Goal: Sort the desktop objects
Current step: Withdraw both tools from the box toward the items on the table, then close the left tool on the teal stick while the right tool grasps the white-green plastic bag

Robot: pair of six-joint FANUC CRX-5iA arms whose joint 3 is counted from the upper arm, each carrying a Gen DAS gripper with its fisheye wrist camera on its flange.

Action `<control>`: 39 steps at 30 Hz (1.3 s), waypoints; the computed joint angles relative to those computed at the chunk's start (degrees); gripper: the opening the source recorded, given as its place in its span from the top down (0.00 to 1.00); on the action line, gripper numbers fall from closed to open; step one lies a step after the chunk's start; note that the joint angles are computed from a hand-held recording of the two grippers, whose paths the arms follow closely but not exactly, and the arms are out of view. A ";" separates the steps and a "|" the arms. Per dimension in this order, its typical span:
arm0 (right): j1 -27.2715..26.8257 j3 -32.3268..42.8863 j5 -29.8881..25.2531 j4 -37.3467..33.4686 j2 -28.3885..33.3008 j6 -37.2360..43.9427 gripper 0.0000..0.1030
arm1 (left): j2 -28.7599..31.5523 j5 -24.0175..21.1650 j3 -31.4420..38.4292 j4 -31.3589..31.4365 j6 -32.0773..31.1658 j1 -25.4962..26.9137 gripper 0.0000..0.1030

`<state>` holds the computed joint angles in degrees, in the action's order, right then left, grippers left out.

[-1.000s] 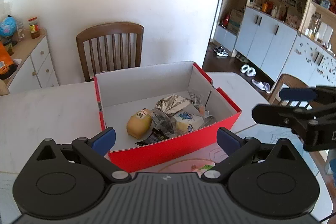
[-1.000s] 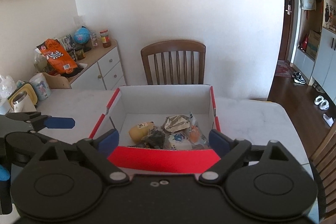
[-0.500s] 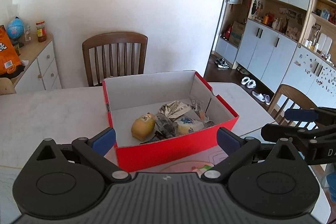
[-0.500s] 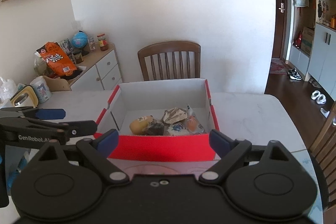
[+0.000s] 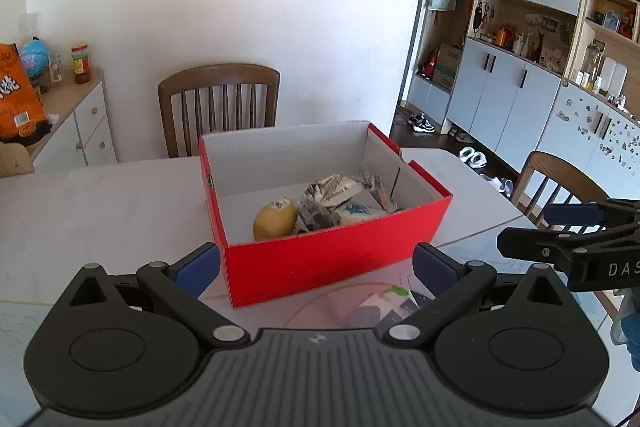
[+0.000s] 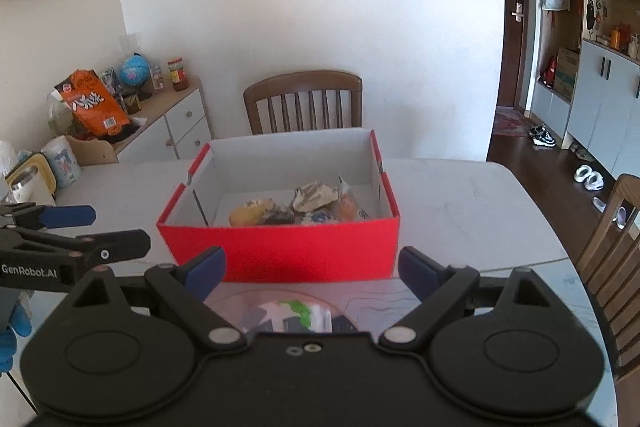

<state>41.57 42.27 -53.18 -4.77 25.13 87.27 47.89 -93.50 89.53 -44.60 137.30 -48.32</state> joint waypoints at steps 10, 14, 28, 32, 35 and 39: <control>0.42 -3.31 0.11 0.28 -0.94 -1.08 0.09 | -5.65 4.28 -12.91 0.69 4.43 -1.00 0.00; 0.65 -4.42 0.32 0.55 -1.07 -1.32 0.09 | -6.52 4.80 -15.66 0.17 5.42 -1.56 0.00; 1.05 -7.09 0.48 0.36 -0.77 -1.01 0.09 | -7.62 5.87 -23.34 4.14 9.57 -0.88 0.00; 0.88 -7.16 0.11 -0.15 -0.24 -0.41 0.09 | -7.59 5.86 -24.85 4.82 10.30 -0.62 0.00; 0.89 -7.26 -0.14 -0.35 0.13 0.18 0.09 | -7.96 6.45 -26.73 5.83 11.04 -0.35 0.00; 0.82 -6.93 -0.38 -0.71 0.87 0.25 0.09 | -7.81 6.06 -27.82 6.39 12.58 -0.21 0.00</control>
<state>42.39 35.34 -53.56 -5.48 26.00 87.53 40.08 -87.44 61.72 -38.21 149.88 -48.53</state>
